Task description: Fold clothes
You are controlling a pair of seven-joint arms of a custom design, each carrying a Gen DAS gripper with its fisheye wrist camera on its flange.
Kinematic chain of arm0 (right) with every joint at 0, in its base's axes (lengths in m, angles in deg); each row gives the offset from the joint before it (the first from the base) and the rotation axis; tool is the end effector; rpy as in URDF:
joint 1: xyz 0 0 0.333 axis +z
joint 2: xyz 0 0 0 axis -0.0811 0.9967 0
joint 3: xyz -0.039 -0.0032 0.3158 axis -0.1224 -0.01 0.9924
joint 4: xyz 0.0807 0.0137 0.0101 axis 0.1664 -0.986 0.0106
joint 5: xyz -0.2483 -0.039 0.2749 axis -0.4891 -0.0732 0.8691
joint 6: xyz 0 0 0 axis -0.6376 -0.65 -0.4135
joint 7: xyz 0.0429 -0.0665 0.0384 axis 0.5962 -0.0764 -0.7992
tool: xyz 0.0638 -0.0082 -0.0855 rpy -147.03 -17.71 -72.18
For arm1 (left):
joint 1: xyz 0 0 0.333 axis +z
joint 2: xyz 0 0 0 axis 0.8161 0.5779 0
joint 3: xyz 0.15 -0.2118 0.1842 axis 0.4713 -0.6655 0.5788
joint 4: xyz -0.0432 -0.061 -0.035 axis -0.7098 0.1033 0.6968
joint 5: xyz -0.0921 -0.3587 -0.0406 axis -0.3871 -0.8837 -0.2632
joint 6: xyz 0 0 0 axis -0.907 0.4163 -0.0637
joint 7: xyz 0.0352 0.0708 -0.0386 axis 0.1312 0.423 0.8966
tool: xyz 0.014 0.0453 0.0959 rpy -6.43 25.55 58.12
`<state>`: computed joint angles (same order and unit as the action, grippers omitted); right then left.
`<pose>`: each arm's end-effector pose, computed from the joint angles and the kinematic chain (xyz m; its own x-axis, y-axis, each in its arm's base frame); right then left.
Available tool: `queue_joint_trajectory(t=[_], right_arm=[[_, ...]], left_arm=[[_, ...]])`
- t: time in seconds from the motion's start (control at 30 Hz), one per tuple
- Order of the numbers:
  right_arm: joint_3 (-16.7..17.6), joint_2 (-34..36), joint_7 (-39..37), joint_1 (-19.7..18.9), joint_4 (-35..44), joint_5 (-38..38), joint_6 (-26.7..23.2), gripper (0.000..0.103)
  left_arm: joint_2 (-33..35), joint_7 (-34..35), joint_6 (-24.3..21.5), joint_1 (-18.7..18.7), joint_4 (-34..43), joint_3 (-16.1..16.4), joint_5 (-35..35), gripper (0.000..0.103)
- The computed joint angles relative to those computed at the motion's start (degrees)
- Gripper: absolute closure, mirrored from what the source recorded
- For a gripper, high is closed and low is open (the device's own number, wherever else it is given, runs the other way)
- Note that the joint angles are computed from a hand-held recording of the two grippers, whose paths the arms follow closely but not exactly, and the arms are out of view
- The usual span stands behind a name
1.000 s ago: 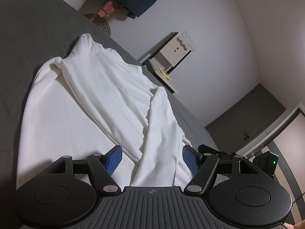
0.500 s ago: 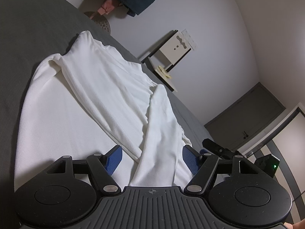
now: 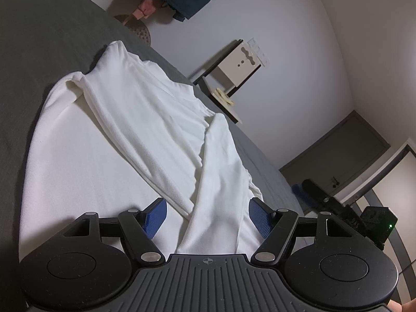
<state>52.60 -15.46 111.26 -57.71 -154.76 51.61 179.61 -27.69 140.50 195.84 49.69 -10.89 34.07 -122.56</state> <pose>0.4926 0.1190 0.5839 -0.1085 -0.9753 -0.1924 -0.2952 0.2164 -0.9306 0.6491 -0.2841 0.4834 -0.4663 -0.4981 0.7310 -0.8016 -0.1115 -0.5873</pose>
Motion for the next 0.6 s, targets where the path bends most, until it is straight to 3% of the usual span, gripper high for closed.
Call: queue_joint_trajectory(t=[0.03, 0.1, 0.17, 0.27, 0.33, 0.5, 0.57, 0.6], right_arm=[[1.00, -2.10, 0.29, -1.93, -0.03, 0.33, -0.43, 0.000], [-1.19, -2.60, -0.18, -0.52, 0.64, -1.05, -3.89, 0.000], [-6.85, -1.23, -1.64, 5.67, 1.96, -2.53, -12.30, 0.000], [-14.32, 1.03, -1.41, 14.58, 1.71, 0.46, -19.00, 0.010], [-19.02, 3.59, -2.30, 19.91, 1.38, 2.77, -18.77, 0.018], [-33.43, 12.87, -6.19, 34.67, 3.53, 12.44, -11.28, 0.020], [-36.34, 14.81, -3.92, 36.48, 4.26, 14.23, -10.21, 0.023], [-36.56, 15.81, -0.90, 35.80, 4.97, 13.71, -10.71, 0.030]], left_arm=[[-0.04, 0.37, 0.14, 0.17, -0.06, -0.16, -0.53, 0.032], [-0.10, 0.96, 0.20, 0.37, -0.17, -0.33, -1.43, 0.032], [-0.10, 1.06, 0.06, 0.37, -0.18, -0.31, -1.83, 0.032], [-0.03, 0.57, -0.19, 0.00, -0.06, -0.04, -1.28, 0.032], [-0.02, 0.25, -0.38, -0.15, -0.02, 0.04, -0.79, 0.032], [-0.22, 0.83, -0.25, -0.05, -0.13, -0.10, -0.99, 0.032], [-0.18, 0.97, 0.08, 0.02, -0.17, -0.12, -1.58, 0.032], [-0.12, 0.82, 0.24, -0.02, -0.15, -0.07, -1.67, 0.032]])
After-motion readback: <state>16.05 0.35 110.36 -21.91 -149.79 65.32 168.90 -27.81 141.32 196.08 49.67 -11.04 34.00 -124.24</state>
